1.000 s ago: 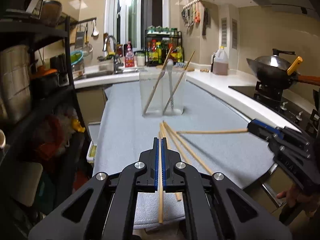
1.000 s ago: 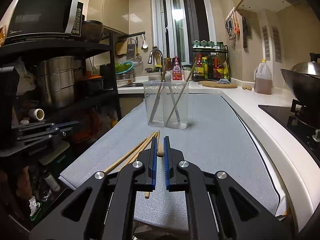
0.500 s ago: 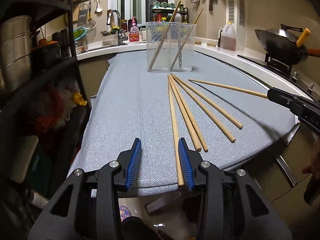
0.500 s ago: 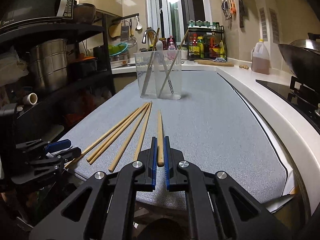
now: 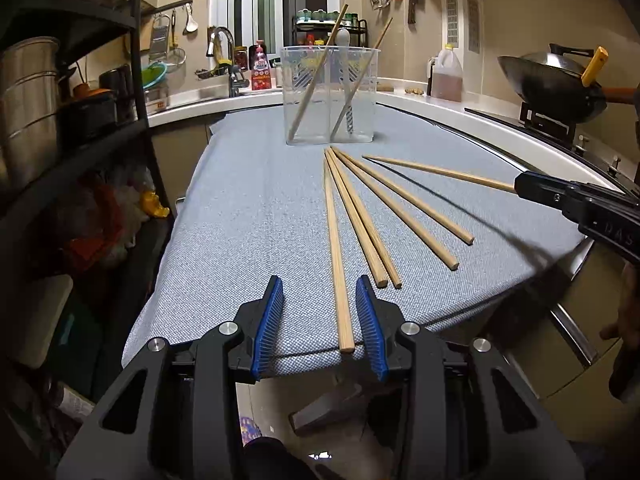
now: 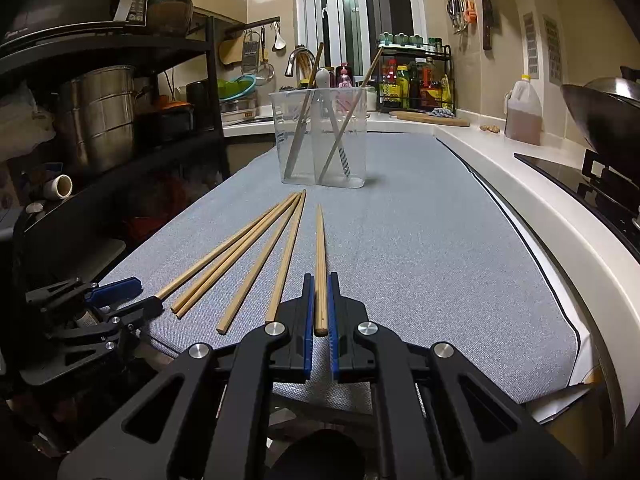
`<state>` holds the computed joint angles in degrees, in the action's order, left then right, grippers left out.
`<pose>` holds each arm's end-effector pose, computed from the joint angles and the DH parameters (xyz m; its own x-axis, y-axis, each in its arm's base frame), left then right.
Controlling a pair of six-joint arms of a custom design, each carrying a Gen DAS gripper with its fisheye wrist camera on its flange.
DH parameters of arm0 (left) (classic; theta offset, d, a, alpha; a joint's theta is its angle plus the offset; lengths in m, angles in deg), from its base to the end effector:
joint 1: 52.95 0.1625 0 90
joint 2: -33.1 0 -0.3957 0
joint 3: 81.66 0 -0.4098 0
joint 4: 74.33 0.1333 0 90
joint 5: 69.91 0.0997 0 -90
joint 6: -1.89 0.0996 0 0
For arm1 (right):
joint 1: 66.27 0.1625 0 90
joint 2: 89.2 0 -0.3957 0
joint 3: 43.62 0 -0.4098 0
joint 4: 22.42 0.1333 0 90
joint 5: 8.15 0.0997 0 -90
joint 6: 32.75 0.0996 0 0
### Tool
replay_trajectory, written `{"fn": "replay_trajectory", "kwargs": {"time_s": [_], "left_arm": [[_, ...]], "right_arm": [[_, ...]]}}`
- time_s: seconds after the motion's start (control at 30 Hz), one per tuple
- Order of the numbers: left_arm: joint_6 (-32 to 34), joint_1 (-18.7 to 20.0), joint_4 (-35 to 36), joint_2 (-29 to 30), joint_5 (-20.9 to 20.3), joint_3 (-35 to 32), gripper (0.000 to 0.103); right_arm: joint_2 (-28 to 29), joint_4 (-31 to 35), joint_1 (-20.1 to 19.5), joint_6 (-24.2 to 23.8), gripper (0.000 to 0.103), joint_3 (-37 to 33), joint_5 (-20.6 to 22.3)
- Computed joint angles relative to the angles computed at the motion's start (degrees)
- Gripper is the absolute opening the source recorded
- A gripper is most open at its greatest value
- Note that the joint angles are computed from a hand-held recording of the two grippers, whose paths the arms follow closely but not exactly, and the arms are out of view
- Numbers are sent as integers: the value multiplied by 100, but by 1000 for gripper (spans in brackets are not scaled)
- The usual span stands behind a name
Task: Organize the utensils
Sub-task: 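Lift both chopsticks upright and carry them over the clear container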
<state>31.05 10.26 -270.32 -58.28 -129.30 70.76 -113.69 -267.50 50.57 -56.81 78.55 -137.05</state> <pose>0.0200 -0.3686 0.2093 -0.6571 0.3661 -0.6589 0.7319 0.5191 -0.4414 0.2547 -0.3467 -0.0374 -0.7530 -0.0858 0.6524 -0.6026 0.4882 -0.6313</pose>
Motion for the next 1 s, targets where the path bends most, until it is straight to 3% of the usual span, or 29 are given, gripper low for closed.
{"fn": "replay_trajectory", "kwargs": {"time_s": [0.03,0.07,0.43,0.73,1.0], "left_arm": [[-16,-3,83,-24,-39,-13,14],[-34,-10,236,-80,-78,-26,7],[-217,-681,691,-1110,-212,63,7],[-432,-864,1092,-968,-281,-624,7],[-209,-991,1321,-554,-12,-1280,7]], "right_arm": [[1,-2,2,12,7,4,-8],[-5,1,2,33,7,12,-14],[-127,-275,253,-124,7,-9,7],[-454,-61,469,-238,7,-204,20],[-779,661,500,133,7,-584,-123]]}}
